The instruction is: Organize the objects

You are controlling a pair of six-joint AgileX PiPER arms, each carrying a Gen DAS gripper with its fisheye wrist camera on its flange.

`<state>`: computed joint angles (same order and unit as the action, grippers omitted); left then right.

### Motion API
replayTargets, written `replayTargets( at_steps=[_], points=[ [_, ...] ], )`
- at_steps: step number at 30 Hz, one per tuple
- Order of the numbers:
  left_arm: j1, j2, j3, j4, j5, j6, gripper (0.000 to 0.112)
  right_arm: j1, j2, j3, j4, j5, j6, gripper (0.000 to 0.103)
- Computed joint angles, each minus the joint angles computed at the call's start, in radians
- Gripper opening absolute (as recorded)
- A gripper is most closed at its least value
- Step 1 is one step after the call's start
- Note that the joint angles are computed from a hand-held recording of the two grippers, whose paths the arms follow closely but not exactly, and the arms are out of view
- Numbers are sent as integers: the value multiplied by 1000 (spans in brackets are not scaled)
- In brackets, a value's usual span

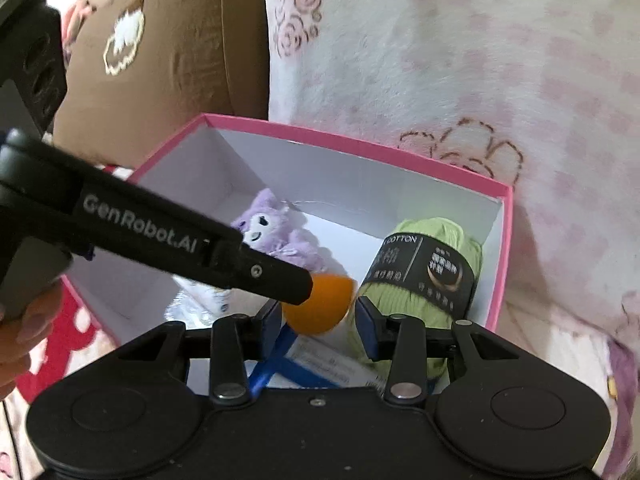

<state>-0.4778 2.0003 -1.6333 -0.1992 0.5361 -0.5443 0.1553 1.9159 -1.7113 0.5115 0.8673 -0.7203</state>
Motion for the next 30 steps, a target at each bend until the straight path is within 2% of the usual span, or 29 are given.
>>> replayTargets(
  at_steps=[2,5,10,13,18,20,24,30],
  points=[
    [-10,-25,16,24,12,-4,39,6,-48,75,-1,-59,-2,45],
    [-14,-60,39,31,27,-3,39,-15,-87,139,6,-99,-9,45],
    [-39,-117,57,120,83,-41,41,-82,-158,213,119,-81,-67,45],
    [-60,-160,65,180,128,-60,41,-73,-197,243,131,-102,-73,46],
    [-91,-258,106,262,185,-99,45,-108,-318,295,152,-47,-74,47],
    [-123,-290,103,330,233,-154,47,-101,-369,313,121,-38,-49,49],
    [-205,-331,61,488,410,-319,51,-57,-473,350,13,-35,21,56],
    [-266,-425,104,524,518,-364,59,-29,-577,377,-36,28,127,61]
  ],
)
